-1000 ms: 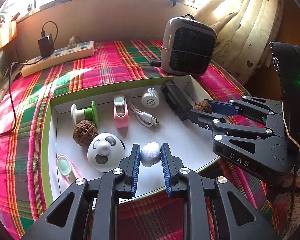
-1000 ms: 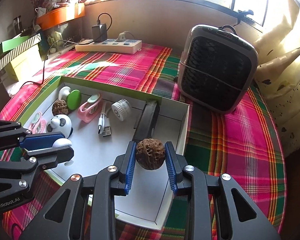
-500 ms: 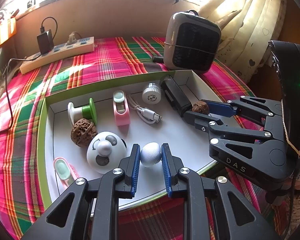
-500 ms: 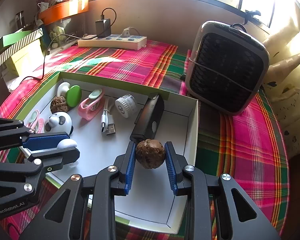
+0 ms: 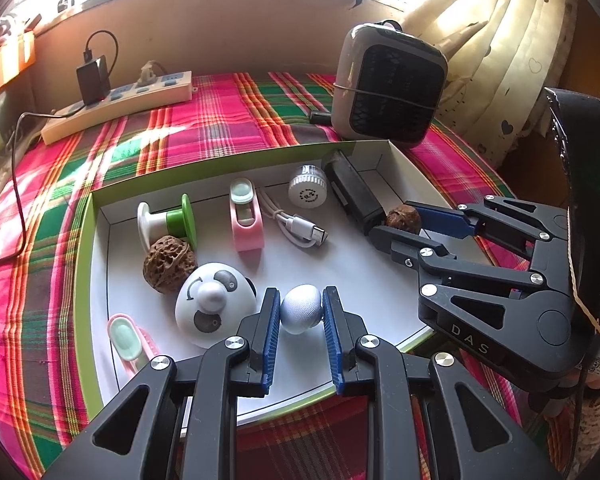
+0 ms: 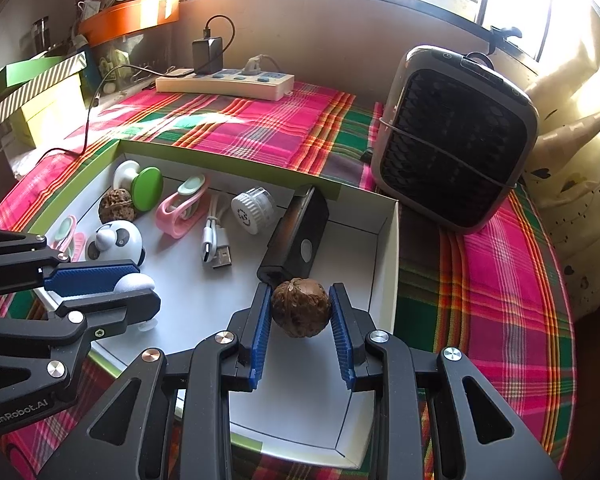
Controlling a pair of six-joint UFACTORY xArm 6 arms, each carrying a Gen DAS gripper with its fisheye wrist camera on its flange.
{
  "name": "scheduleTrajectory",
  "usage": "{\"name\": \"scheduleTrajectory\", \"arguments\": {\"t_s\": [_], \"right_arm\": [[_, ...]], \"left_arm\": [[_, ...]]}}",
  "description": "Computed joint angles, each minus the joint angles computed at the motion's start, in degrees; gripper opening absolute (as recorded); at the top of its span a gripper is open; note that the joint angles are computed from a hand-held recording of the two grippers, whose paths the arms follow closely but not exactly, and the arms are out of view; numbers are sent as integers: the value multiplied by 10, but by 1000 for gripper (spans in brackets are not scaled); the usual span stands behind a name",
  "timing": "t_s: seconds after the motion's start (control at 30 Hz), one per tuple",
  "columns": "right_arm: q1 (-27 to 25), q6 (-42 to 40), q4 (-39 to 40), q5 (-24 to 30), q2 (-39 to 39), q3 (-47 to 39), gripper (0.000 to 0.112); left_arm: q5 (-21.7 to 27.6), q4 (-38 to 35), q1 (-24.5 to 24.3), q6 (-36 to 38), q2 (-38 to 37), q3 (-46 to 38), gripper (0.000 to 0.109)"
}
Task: Organize objects
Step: 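Lower mushroom piece and walnut into the box and open both tools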
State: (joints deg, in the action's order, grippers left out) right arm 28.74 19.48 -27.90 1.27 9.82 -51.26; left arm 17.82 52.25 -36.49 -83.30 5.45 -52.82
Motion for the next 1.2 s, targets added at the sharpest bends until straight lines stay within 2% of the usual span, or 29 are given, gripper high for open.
{"name": "scheduleTrajectory", "arguments": {"t_s": [0.37,0.63,1.2], "right_arm": [[0,9,-13,1,1,-3,30],[4,-11,11,-1,1,0,30],[9,-40,47,-3,3,2,30]], "left_arm": [[-4,-4,3,-1,0,2,20],[-1,-7,3,1,0,2,20],[1,-6,6,-5,-5,9,29]]}}
